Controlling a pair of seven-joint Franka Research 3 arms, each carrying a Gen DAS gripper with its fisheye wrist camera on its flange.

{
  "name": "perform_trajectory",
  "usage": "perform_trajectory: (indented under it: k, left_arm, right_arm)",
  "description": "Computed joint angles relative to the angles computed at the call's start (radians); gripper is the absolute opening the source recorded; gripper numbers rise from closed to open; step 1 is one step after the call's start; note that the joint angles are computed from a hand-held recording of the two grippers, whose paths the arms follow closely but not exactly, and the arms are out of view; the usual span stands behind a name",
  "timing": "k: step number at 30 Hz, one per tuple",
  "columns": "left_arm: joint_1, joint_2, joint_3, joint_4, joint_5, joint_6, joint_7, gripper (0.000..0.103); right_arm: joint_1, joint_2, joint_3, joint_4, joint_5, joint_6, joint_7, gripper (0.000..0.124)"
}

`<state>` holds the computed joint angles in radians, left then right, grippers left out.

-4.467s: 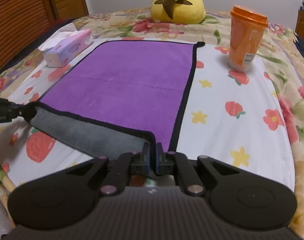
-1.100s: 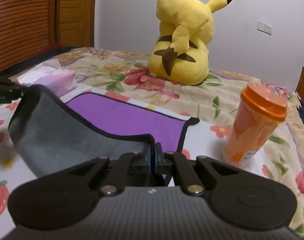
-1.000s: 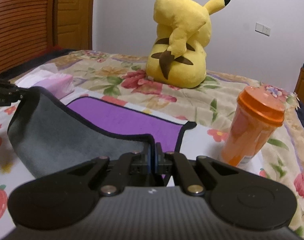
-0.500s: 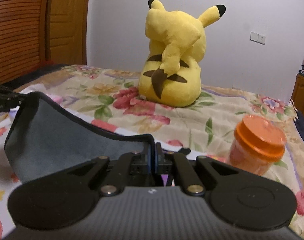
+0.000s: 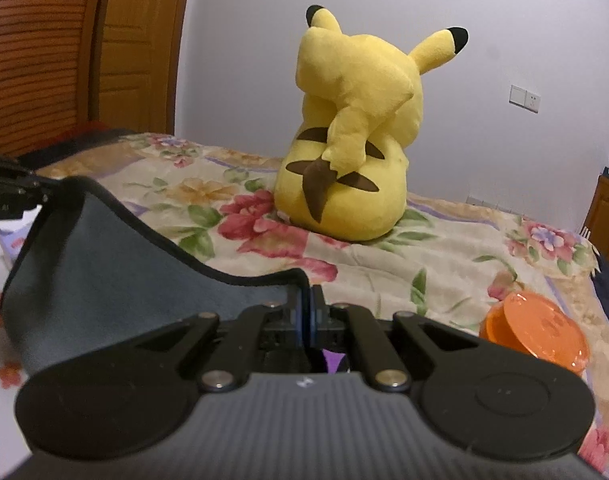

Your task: Fold towel

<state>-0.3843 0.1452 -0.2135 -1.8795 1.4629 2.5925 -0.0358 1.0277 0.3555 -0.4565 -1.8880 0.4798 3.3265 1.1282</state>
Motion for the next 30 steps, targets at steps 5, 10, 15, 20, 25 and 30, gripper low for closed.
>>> perform_trajectory:
  k: [5, 10, 15, 20, 25, 30]
  left_arm:
    - [0.0, 0.052, 0.012, 0.037, -0.032, -0.005, 0.05, 0.008]
    - [-0.005, 0.099, 0.035, 0.065, -0.072, 0.0, 0.083, 0.008]
    - [-0.013, 0.132, 0.057, 0.081, -0.107, -0.01, 0.107, 0.008]
    - [-0.022, 0.157, 0.069, 0.092, -0.133, -0.017, 0.13, 0.009]
    - [-0.03, 0.164, 0.076, 0.094, -0.156, -0.016, 0.154, 0.011]
    - [-0.035, 0.152, 0.076, 0.081, -0.165, 0.0, 0.145, 0.036]
  right_arm:
    - [0.011, 0.052, -0.039, 0.038, -0.025, -0.034, 0.035, 0.004]
    - [-0.018, 0.087, -0.032, 0.058, -0.085, -0.06, 0.094, 0.004]
    - [-0.076, 0.113, 0.012, 0.077, -0.135, -0.081, 0.155, 0.004]
    - [-0.14, 0.125, 0.071, 0.087, -0.179, -0.089, 0.216, 0.004]
    - [-0.174, 0.131, 0.097, 0.089, -0.229, -0.097, 0.275, 0.005]
    - [-0.16, 0.115, 0.08, 0.067, -0.26, -0.096, 0.315, 0.016]
